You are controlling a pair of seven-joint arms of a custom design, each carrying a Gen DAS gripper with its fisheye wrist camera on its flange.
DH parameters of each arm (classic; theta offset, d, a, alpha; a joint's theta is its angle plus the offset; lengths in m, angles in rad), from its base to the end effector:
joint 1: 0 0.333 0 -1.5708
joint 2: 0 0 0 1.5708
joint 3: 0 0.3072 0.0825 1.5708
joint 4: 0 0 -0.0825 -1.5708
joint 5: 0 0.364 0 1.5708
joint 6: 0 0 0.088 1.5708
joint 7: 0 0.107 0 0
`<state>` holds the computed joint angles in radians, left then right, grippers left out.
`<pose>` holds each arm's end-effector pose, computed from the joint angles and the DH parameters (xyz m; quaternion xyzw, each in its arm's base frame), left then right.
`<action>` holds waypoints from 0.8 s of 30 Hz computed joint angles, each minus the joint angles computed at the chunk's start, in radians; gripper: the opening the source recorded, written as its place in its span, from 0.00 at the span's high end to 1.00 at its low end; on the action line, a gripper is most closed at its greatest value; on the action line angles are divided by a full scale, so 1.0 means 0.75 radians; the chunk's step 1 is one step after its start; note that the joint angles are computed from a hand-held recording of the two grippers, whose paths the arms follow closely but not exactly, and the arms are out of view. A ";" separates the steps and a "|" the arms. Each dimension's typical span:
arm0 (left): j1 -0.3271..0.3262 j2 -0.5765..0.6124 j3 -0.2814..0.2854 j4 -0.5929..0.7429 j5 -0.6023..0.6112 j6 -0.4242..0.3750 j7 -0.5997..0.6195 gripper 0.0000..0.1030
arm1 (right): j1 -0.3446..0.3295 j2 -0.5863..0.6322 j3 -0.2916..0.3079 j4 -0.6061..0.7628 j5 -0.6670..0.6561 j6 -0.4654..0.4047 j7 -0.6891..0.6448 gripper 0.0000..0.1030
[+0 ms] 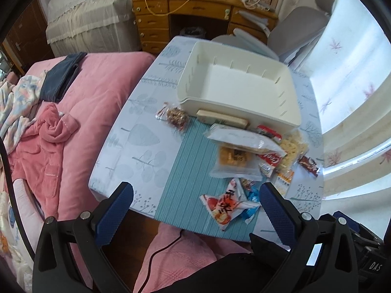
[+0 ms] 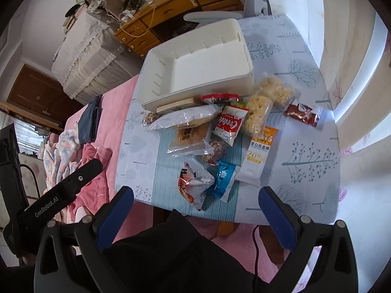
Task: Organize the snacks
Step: 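Grasp the clear bag of brown nuts with the left tool while the right grasps the white donut bag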
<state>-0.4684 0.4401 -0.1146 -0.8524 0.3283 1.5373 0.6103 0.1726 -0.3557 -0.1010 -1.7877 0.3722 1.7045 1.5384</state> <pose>0.5678 -0.3035 0.6778 -0.8318 0.5240 -0.1184 0.1398 0.4298 0.0547 0.7090 -0.7216 0.6488 0.0545 0.2355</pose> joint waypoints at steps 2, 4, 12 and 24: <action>0.017 0.043 0.003 0.059 -0.025 -0.059 0.022 0.01 | -0.002 0.020 0.003 0.008 0.008 -0.013 0.035 0.00; 0.035 0.090 0.013 0.120 -0.052 -0.122 0.041 0.01 | -0.006 0.026 0.012 -0.002 0.010 0.000 0.071 0.00; 0.177 0.064 0.007 -0.043 -0.194 -0.043 0.141 0.01 | -0.001 0.088 0.056 -0.003 -0.023 -0.017 0.233 0.01; 0.325 0.227 0.013 0.053 -0.288 -0.027 0.575 0.01 | 0.028 0.118 0.126 -0.157 -0.008 0.025 0.755 0.03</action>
